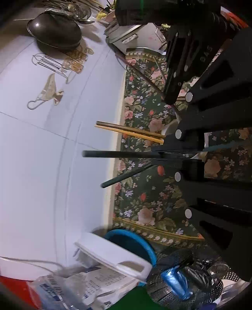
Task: Organize utensils
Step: 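Open both tools to drop the chopsticks into the white cup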
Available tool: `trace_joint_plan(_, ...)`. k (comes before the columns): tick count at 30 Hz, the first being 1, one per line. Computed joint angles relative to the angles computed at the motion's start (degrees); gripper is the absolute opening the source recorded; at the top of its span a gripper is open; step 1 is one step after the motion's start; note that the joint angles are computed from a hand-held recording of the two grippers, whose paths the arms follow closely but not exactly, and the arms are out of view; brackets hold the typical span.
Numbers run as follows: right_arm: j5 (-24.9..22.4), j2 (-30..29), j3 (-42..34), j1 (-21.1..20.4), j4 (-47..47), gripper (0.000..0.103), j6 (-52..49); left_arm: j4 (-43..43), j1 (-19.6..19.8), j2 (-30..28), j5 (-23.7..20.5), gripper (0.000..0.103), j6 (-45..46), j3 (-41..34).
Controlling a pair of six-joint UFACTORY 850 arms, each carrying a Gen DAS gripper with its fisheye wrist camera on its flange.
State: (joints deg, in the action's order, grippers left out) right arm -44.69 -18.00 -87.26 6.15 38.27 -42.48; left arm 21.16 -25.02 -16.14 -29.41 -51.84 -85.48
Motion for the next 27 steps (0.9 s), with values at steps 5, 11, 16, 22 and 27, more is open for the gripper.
trace_joint_plan(5, 0.07, -1.17, -0.23, 0.56, -2.80, 0.006, 2.02, -4.19, 0.18, -1.31, -1.41, 0.003, 4.36, -0.65)
trace_joint_plan(11, 0.33, -1.53, -0.43, 0.93, -4.32, 0.007, 2.55, -2.66, -0.74, -1.24, -3.50, 0.003, 3.57, -1.37)
trace_joint_plan(16, -1.24, -1.06, -0.65, 0.26, -3.63, 0.012, 1.01, 1.92, -2.00, -0.09, -5.08, 0.004, 0.11, -2.00)
trace_joint_plan(22, -1.94, 1.42, 0.05, -1.64, -0.07, 0.019, -2.93, 8.40, -4.12, 1.49, -7.09, 0.005, -5.91, -2.80)
trace_joint_plan(27, -1.43, 3.91, 0.91, -3.72, 3.00, 0.019, -7.11, 13.39, -6.53, 2.51, -8.49, 0.006, -9.79, -4.00)
